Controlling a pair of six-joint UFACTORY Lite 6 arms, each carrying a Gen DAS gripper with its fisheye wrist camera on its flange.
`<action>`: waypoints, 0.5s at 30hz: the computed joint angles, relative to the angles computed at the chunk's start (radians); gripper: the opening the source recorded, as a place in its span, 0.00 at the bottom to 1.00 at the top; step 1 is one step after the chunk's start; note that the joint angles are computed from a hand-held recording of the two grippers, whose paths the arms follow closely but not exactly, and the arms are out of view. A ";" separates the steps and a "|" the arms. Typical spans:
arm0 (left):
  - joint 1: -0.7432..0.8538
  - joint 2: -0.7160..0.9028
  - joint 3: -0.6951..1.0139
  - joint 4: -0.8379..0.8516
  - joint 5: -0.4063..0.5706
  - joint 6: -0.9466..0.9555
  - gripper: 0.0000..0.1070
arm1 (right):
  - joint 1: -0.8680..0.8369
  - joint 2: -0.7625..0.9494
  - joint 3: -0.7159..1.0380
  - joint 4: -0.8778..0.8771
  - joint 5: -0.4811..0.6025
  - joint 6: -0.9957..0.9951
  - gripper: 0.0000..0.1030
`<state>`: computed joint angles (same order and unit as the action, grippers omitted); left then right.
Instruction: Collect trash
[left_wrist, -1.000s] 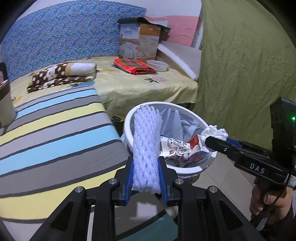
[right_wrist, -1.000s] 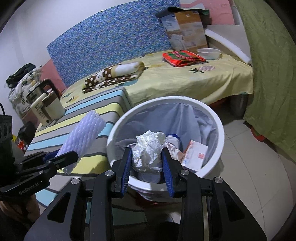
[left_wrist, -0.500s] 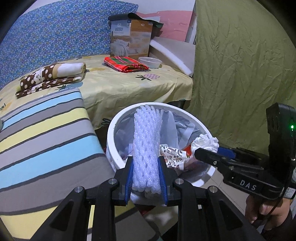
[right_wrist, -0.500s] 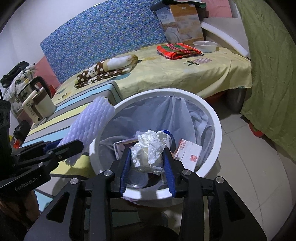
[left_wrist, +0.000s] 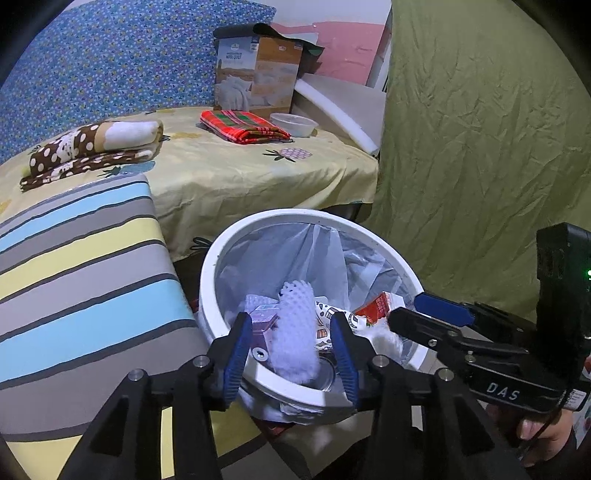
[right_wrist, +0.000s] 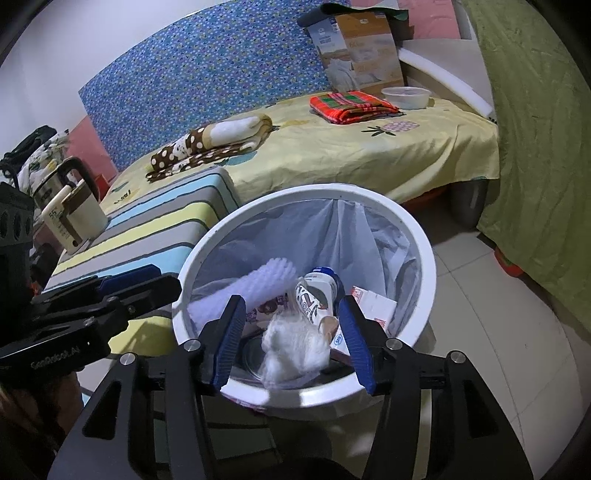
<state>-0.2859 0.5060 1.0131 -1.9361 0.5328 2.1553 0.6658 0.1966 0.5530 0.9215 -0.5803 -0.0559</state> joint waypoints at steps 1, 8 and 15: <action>0.007 -0.010 -0.013 -0.002 0.005 0.004 0.41 | 0.007 -0.005 -0.002 0.016 -0.001 -0.009 0.53; 0.054 -0.102 -0.126 -0.022 0.018 0.055 0.41 | 0.101 -0.062 -0.020 0.170 -0.034 -0.095 0.53; 0.119 -0.262 -0.306 -0.031 0.054 0.111 0.41 | 0.229 -0.053 0.023 0.344 -0.091 -0.208 0.53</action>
